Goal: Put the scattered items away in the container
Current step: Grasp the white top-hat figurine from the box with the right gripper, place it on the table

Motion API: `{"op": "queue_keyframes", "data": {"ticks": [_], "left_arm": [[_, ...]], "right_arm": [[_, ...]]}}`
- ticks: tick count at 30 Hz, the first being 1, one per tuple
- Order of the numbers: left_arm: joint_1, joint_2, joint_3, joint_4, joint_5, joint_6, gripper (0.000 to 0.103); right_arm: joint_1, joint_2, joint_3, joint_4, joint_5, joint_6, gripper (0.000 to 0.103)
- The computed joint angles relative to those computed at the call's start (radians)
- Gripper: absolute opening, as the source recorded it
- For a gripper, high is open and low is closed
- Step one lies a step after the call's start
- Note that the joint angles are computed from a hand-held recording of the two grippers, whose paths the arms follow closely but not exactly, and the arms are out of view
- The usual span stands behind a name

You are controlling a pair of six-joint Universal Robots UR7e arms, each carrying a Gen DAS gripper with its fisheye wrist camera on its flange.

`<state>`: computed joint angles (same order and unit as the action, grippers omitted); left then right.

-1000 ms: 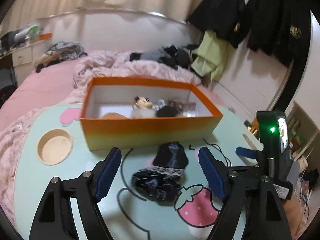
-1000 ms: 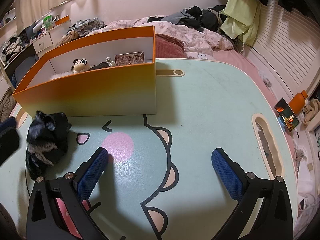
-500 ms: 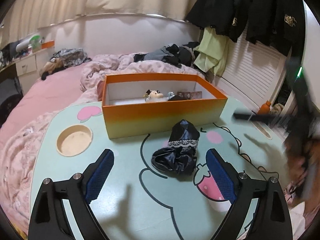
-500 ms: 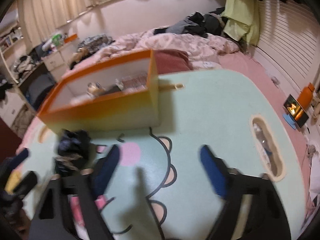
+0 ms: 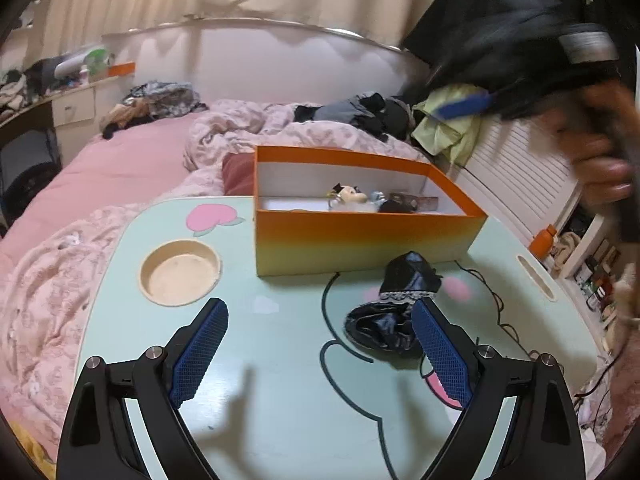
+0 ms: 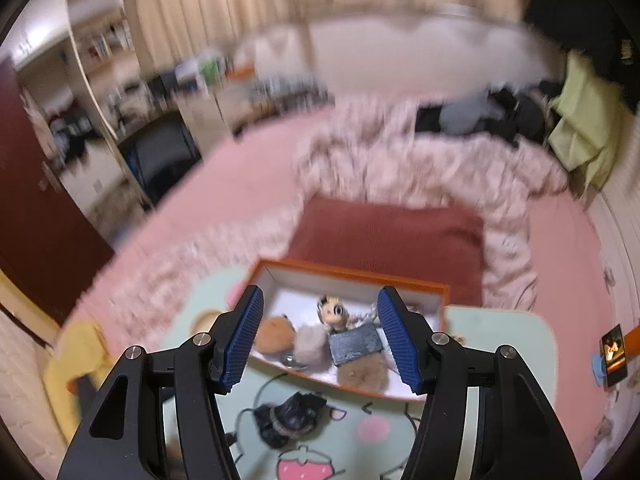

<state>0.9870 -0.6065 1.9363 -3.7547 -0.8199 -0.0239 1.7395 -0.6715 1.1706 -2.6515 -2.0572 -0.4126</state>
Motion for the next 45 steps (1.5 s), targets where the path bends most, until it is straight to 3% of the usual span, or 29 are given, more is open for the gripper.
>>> {"op": "queue_keyframes", "data": {"ticks": [2, 6, 15, 18, 22, 29, 32, 35, 40, 45], "left_arm": [[0.007, -0.004, 0.002, 0.001, -0.013, -0.011, 0.093], [0.013, -0.004, 0.008, -0.034, -0.018, -0.014, 0.093], [0.025, -0.001, 0.007, -0.051, -0.028, -0.027, 0.093], [0.026, 0.003, 0.004, -0.06, -0.025, -0.032, 0.093], [0.027, 0.007, 0.0, -0.067, -0.017, -0.038, 0.093], [0.032, 0.013, -0.005, -0.073, -0.006, -0.054, 0.093], [0.038, 0.015, -0.013, -0.058, -0.007, -0.067, 0.093], [0.038, 0.018, -0.016, -0.049, 0.002, -0.077, 0.093], [0.03, 0.026, -0.02, -0.056, 0.012, -0.08, 0.093], [0.025, 0.036, -0.028, -0.068, 0.022, -0.083, 0.093]], "right_arm": [[-0.016, 0.118, -0.161, 0.147, -0.069, 0.06, 0.038], [-0.038, 0.274, -0.374, 0.3, -0.137, 0.115, 0.038], [-0.061, 0.315, -0.383, 0.345, -0.193, 0.127, 0.037], [-0.06, 0.283, -0.32, 0.281, -0.18, 0.107, 0.037], [-0.047, 0.172, -0.157, 0.114, -0.099, 0.057, 0.037], [-0.014, -0.089, 0.247, -0.191, -0.022, -0.069, 0.037], [-0.034, -0.158, 0.379, -0.216, -0.015, -0.061, 0.037], [-0.066, -0.171, 0.453, -0.239, -0.014, -0.041, 0.037], [-0.106, -0.122, 0.459, -0.289, -0.051, -0.007, 0.037], [-0.107, -0.088, 0.472, -0.409, -0.078, -0.043, 0.037]]}}
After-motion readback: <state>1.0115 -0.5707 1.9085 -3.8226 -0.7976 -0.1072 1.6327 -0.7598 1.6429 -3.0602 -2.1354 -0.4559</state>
